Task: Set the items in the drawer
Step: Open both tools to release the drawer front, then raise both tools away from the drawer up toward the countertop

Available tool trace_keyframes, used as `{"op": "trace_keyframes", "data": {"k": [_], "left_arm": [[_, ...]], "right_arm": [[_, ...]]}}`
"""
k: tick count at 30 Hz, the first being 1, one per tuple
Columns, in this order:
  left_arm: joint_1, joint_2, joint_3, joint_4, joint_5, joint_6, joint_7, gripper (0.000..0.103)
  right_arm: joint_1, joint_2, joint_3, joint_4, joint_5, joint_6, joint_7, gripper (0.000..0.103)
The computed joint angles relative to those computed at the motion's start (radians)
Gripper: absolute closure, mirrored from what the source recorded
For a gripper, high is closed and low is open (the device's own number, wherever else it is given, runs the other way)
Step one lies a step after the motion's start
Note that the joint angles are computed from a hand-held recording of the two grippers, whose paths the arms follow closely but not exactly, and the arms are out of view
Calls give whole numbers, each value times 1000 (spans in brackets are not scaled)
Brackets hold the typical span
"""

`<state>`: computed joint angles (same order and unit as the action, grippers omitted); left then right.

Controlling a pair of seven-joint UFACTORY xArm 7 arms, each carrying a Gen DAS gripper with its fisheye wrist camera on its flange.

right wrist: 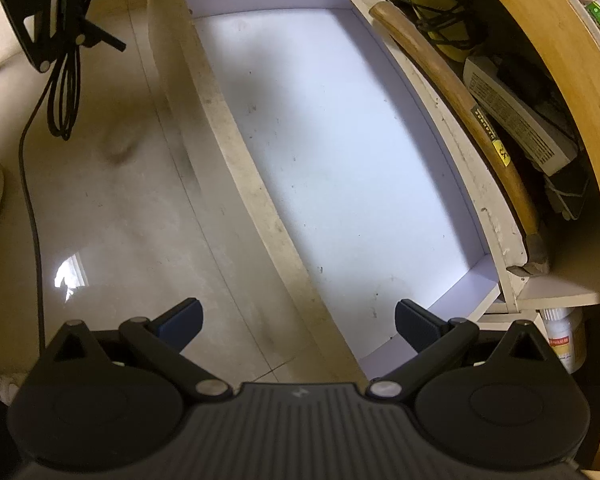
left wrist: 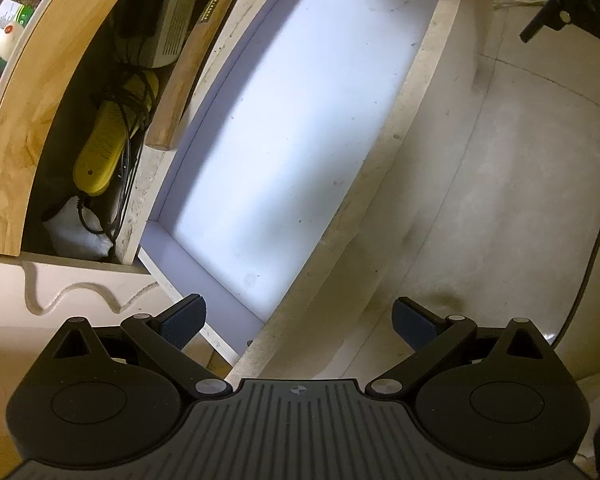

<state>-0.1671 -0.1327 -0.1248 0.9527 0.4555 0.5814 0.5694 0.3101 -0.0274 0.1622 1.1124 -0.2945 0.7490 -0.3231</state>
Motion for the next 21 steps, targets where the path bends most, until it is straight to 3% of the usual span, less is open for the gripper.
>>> {"op": "trace_keyframes", "data": {"k": [16,21], "left_arm": [[-6,-28,-10,-19,4,-23,5,0],[5,-32,-16,-12,23,-49,-56,0]], "right_arm": [[6,-8,5,8,-1,-2,9,0],[1,-10,5,21,-43,-16,86,0]]}}
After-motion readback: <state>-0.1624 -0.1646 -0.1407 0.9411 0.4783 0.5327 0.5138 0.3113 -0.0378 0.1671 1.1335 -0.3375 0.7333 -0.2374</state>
